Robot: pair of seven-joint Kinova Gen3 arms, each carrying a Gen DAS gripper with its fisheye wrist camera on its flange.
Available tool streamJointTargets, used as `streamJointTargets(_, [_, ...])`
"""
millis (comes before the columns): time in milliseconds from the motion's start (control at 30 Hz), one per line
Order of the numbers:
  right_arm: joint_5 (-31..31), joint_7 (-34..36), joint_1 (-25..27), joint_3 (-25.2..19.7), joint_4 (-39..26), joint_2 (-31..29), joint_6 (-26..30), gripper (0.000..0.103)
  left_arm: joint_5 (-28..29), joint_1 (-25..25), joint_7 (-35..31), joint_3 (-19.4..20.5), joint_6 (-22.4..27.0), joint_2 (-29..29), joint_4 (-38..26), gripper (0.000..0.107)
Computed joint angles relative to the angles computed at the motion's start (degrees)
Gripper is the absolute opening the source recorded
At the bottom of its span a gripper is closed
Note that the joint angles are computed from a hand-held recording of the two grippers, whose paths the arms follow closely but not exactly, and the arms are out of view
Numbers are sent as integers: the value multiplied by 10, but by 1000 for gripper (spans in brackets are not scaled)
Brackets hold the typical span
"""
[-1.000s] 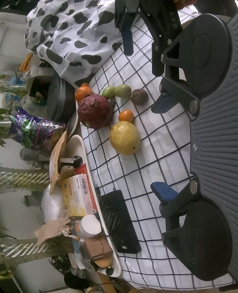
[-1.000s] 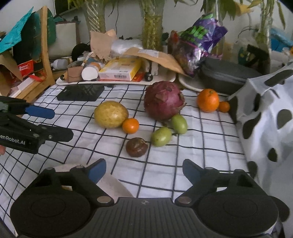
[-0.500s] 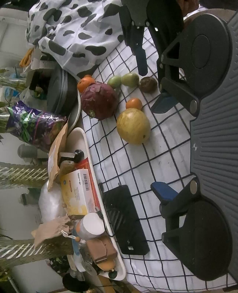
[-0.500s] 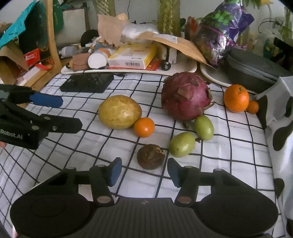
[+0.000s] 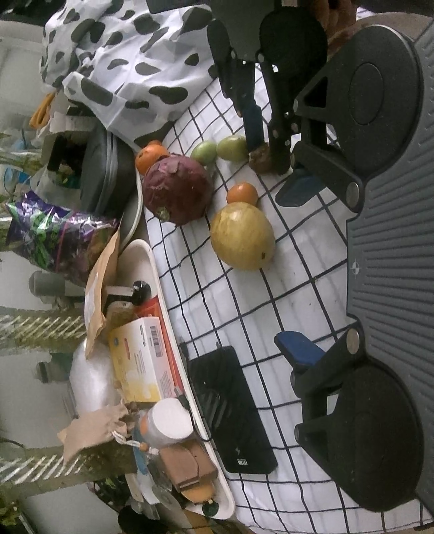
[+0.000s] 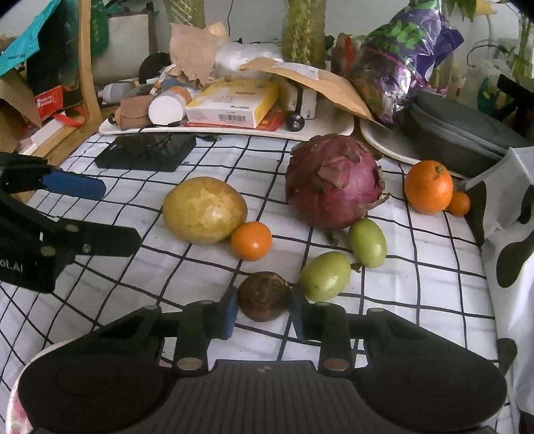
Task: Organize fruits
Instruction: 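Reach the right tool to the dark brown passion fruit and grasp it, then grasp the large yellow round fruit with the left tool while the right tool holds the passion fruit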
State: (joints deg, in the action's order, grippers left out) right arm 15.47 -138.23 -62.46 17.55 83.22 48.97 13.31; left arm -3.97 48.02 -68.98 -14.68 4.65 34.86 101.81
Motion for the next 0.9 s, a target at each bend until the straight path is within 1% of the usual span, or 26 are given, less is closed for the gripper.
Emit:
streamJointTargets(100, [0,4,4,-6,2,-5,1,33,1,-7,-5,10,-10,0,3,81])
streamJointTargets(133, [0,9,11,-15,6,-10,-3,33,1,-13,-11,19,-15,0,4,81])
streamJointTargets(200, [-2,14,13,-17,18,-20,-18,33,3,-22,-21,31,-19,1,5,81])
streamJointTargets(267, [-5,20,8,-11,31,-29,-34,33,7,-27,-30,37,-25,3,4,81])
streamJointTargets(333, [-12,24,-2,4,43,-36,-48,33,13,-35,-40,46,-33,6,3,81])
streamJointTargets(400, [-22,26,-11,22,51,-39,-54,33,20,-41,-50,52,-41,10,2,81])
streamJointTargets(533, [-47,32,-16,40,70,-45,-68,33,29,-53,-74,65,-49,20,-8,81])
streamJointTargets(633, [-63,40,-14,44,79,-48,-75,33,29,-55,-99,71,-47,30,-23,81])
streamJointTargets(667, [-68,43,-13,45,83,-49,-78,33,29,-46,-106,62,-42,34,-30,81])
streamJointTargets(800, [-85,59,-12,48,93,-53,-86,33,23,18,-116,-10,-19,58,-60,79])
streamJointTargets(833, [-89,63,-10,48,95,-54,-89,33,22,34,-113,-28,-13,63,-66,75])
streamJointTargets(867, [-93,67,-10,49,97,-55,-90,33,19,42,-111,-39,-7,68,-73,70])
streamJointTargets(900, [-98,71,-9,49,99,-56,-92,33,15,44,-110,-42,-2,72,-78,67])
